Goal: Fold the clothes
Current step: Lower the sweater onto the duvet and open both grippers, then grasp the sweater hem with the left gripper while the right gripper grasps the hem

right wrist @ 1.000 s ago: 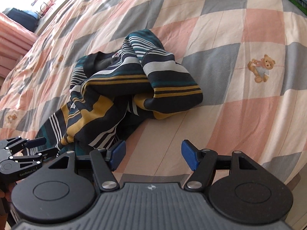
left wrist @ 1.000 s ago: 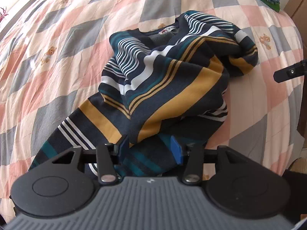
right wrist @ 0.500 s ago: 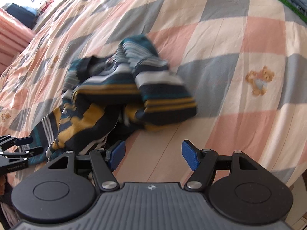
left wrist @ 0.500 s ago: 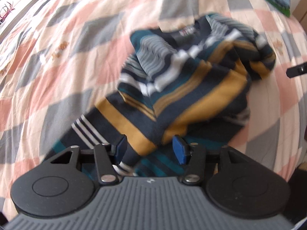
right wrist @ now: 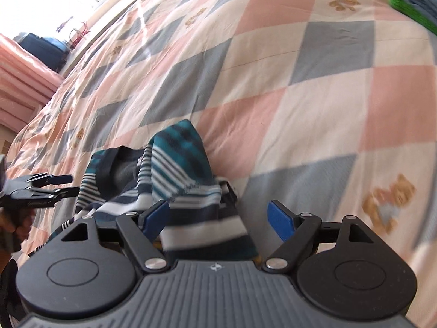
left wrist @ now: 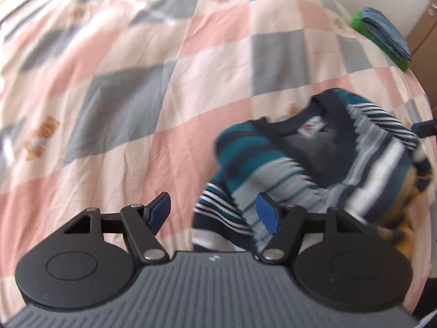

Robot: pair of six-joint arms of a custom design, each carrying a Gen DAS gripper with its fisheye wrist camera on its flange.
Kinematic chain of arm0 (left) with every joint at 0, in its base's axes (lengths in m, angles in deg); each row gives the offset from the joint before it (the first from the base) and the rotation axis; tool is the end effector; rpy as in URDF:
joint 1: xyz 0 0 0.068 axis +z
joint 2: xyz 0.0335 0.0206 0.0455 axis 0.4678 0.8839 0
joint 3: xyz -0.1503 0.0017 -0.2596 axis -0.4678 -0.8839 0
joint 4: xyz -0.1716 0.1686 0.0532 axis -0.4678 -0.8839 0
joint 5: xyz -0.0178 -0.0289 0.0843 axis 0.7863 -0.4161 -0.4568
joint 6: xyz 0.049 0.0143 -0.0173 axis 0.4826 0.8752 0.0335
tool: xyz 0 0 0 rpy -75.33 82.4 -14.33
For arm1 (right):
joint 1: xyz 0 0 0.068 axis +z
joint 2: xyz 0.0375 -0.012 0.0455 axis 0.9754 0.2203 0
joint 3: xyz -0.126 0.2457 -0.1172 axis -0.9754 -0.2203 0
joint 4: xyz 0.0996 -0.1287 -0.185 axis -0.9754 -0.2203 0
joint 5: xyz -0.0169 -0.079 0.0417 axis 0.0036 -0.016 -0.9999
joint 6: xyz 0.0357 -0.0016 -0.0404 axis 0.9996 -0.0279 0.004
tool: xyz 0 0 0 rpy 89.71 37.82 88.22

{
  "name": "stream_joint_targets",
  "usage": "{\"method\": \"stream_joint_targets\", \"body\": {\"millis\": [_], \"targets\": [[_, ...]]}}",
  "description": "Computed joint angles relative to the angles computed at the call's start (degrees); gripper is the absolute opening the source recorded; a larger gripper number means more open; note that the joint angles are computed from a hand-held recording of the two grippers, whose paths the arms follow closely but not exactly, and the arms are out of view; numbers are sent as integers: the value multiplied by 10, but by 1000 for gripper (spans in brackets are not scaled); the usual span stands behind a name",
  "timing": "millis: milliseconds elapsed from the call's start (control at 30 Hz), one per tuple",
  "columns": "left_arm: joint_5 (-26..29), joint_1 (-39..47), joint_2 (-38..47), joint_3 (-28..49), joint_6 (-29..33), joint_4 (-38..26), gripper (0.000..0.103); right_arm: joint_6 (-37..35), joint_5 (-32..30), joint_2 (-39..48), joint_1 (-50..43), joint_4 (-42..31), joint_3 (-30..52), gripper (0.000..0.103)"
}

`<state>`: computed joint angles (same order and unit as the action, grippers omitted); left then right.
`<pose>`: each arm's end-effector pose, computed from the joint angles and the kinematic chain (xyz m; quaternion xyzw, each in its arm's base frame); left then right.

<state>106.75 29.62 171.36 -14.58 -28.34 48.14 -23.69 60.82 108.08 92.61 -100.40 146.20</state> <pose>0.3650 -0.0006 0.2095 0.2358 0.9493 -0.1256 0.1654 0.2615 0.0813 0.2545 0.0859 0.9575 0.2092 0.1793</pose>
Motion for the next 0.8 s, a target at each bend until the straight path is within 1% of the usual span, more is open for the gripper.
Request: {"method": "stream_joint_targets", "body": {"millis": [100, 167, 233, 267, 300, 333, 367, 467, 567, 600, 667, 700, 733, 767, 800], "targets": [[31, 16, 64, 20, -43, 8, 60, 5, -18, 24, -12, 45, -18, 81], [73, 25, 97, 29, -83, 9, 60, 15, -33, 32, -21, 78, -36, 81], [114, 24, 107, 15, -123, 28, 59, 26, -50, 38, -31, 111, -54, 81], [117, 17, 105, 3, -137, 39, 53, 31, -60, 41, -36, 127, -63, 81], [120, 11, 100, -8, -147, 47, 34, 35, -67, 44, -39, 140, -70, 81], [122, 8, 90, -18, -148, 49, 22, 40, -72, 47, -41, 152, -76, 81], [123, 4, 80, -27, -150, 51, 3, 43, -77, 49, -43, 163, -79, 81], [98, 3, 7, -75, -127, 70, 4, 47, -90, 53, -47, 188, -82, 81], [56, 54, -63, -101, -141, 92, 4, 35, -113, 59, -49, 208, -73, 81], [51, 77, -69, -98, -143, 88, 4, 26, -122, 71, -50, 209, -64, 82], [51, 109, -59, -81, -132, 59, 5, 9, -141, 95, -50, 209, -43, 82], [58, 121, -51, -73, -128, 44, 6, 4, -149, 111, -49, 209, -33, 82], [76, 123, -39, -65, -127, 29, 10, 5, -144, 124, -43, 211, -28, 82], [96, 120, -28, -58, -125, 18, 28, 6, -143, 138, -39, 215, -22, 82], [115, 117, -20, -58, -121, 18, 53, 11, -146, 145, -38, 223, -24, 82]]}}
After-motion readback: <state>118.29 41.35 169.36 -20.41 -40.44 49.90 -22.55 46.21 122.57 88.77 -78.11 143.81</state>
